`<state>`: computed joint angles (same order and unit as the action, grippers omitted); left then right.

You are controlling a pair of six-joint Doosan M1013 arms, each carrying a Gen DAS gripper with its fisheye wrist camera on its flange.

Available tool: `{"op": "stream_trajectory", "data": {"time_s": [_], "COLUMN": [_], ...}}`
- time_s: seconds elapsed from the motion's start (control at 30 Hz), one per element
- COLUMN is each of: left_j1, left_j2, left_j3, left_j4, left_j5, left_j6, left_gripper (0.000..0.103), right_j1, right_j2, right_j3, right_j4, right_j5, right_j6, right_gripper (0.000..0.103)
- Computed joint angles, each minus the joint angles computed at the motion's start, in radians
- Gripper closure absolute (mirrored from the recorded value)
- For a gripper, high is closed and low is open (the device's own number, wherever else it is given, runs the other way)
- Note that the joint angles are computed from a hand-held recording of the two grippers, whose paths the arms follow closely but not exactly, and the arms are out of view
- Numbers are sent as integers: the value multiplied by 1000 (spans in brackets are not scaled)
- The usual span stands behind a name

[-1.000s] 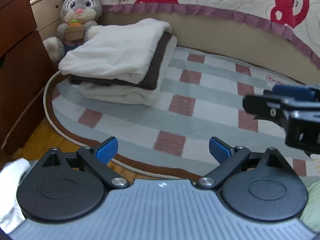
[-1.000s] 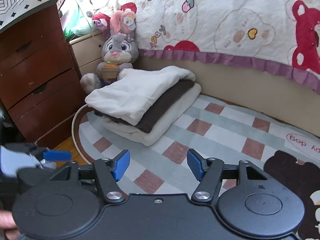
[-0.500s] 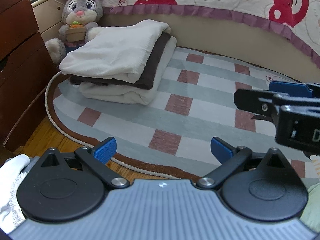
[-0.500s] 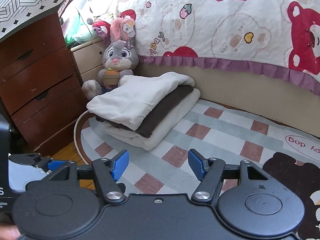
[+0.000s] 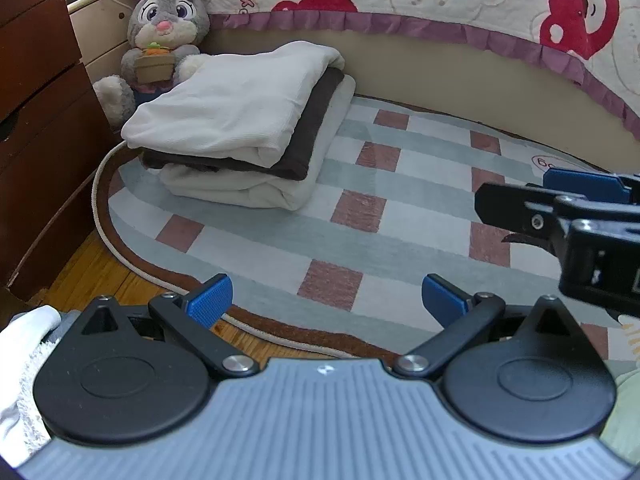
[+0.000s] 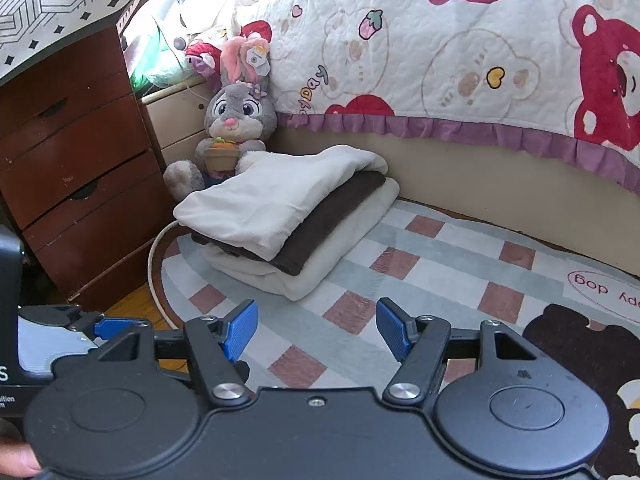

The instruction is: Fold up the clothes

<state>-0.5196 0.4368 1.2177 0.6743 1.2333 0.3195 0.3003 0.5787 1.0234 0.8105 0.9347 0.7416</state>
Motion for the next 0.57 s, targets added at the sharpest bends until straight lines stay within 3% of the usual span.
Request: {"op": "stream_trajectory", "data": {"time_s": [0.57], "left_j1": [1], "left_j2": [-8], "left_j3": [8], "left_j4": [-37], "left_j5": [-35], "left_j6": [22], "left_gripper": [0], "right_j1": [1], "right_j2": [-8], "right_j3": [0], "right_j4": [-19], "right_j5": [46], "right_j6": [-3], "right_gripper": [33]}}
